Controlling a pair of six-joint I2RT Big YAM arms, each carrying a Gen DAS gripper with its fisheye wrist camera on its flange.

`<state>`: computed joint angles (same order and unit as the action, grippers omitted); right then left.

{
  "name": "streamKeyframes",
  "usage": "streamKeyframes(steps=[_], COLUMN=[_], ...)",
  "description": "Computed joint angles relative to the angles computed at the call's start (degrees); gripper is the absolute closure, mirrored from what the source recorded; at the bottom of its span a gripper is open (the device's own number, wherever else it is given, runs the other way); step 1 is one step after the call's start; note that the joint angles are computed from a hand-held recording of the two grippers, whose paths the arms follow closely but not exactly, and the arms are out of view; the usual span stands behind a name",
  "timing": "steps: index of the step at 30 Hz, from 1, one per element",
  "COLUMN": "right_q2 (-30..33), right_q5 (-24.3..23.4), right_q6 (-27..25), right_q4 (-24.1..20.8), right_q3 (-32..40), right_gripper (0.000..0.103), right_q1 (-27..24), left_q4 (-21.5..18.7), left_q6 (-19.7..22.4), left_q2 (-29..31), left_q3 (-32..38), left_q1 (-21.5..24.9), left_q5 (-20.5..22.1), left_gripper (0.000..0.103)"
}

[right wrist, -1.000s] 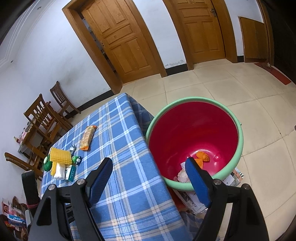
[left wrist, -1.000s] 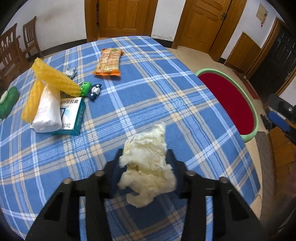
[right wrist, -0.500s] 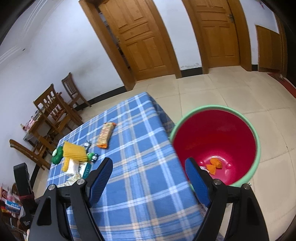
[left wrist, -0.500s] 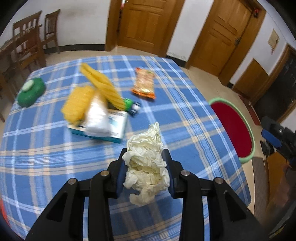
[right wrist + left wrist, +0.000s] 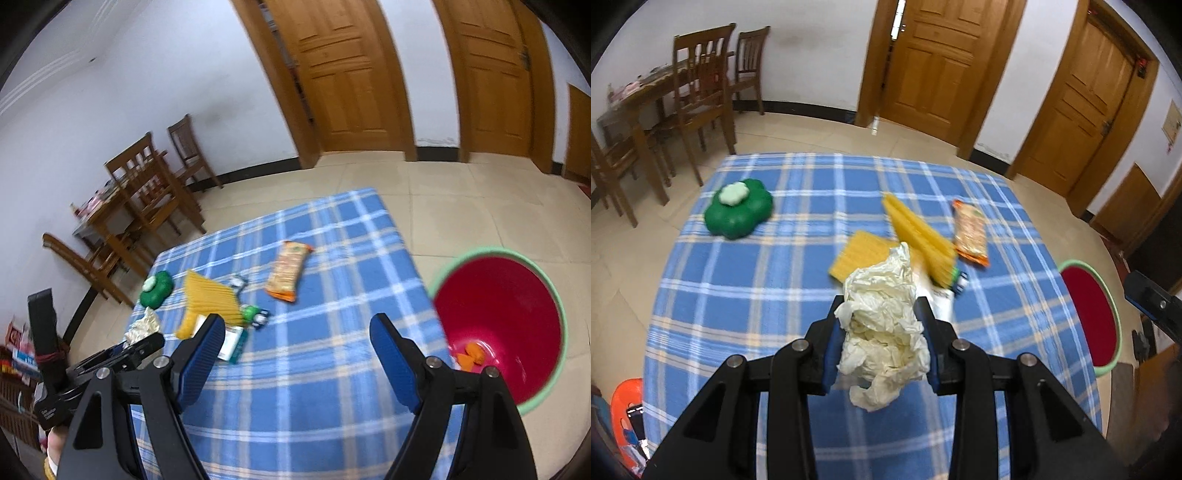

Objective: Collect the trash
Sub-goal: 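Grasp the long yellow foam net with the right tool while the left holds paper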

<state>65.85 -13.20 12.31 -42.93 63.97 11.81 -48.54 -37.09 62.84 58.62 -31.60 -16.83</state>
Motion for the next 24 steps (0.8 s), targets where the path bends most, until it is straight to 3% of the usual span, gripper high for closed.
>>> streamKeyframes(steps=[12, 24], right_q2=[9.9, 19.5], right_q5=[3.5, 3.4], right_q6=[-2.5, -5.7], right_q4=[1.3, 2.6], right_q3=[7.0, 11.5], right_gripper=[0.02, 0.024], right_q1=[9.6, 14.1], left_q4=[1.6, 4.8], left_q6=[1.0, 1.7], left_q2=[-0.3, 0.2], left_q3=[-1.5, -4.2], left_q1=[5.8, 10.4], left_q5=[1.2, 3.3], left_gripper=[0.066, 0.066])
